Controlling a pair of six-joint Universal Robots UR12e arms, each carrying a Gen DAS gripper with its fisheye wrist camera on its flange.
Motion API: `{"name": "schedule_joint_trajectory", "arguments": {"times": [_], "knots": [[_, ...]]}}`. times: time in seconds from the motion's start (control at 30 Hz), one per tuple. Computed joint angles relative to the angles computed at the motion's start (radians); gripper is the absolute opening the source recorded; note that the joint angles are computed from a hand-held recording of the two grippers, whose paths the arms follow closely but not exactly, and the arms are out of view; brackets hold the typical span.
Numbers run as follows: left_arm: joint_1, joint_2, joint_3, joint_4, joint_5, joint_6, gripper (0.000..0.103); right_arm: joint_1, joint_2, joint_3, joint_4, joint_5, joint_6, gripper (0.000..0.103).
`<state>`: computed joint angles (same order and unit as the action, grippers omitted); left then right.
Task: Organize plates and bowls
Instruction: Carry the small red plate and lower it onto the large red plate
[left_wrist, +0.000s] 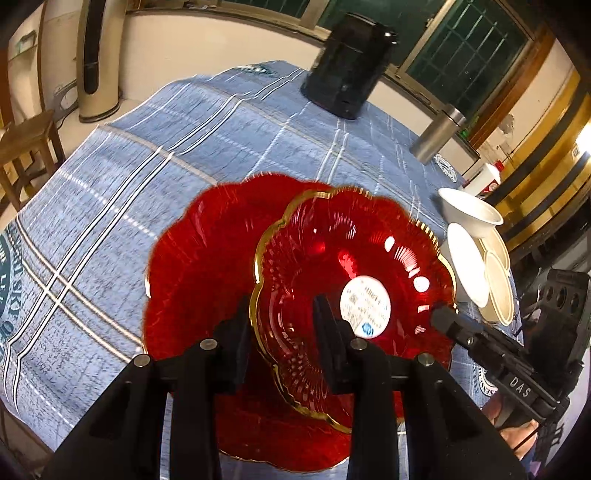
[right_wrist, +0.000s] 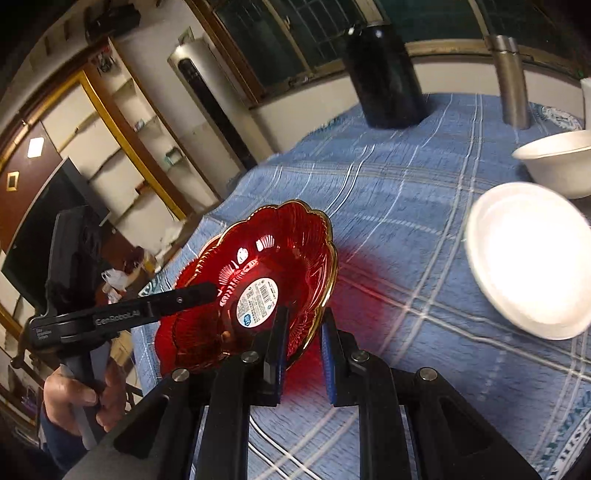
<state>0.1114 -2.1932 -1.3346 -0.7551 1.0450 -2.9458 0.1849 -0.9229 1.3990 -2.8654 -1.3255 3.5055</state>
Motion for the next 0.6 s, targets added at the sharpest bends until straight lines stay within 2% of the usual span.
{"name": "schedule_joint_trajectory", "arguments": {"times": [0.17,0.27,0.37,0.47,0.5,0.6], "knots": [[0.005,0.003,-0.012,0.035,0.035,0.005,0.028,0.016,0.018,-0.049,0.074,-0.025,-0.022,0.015],[0.004,0.004,-0.017,0.058,0.055,0.009,0.028,0.041,0.024,-0.079,0.122,-0.114,-0.083,0.015],[0.013,-0.001,-0.013,0.051,0.033,-0.004,0.028,0.06,0.03,-0.105,0.165,-0.179,-0.125,0.015],[0.022,-0.001,-0.015,0.057,0.028,-0.017,0.029,0.071,0.038,-0.13,0.194,-0.207,-0.166,0.015],[0.024,-0.002,-0.014,0.055,0.027,-0.019,0.033,0.075,0.041,-0.138,0.202,-0.216,-0.176,0.015],[0.029,-0.001,-0.016,0.065,0.039,-0.027,0.036,0.082,0.057,-0.177,0.248,-0.213,-0.199,0.015]]}}
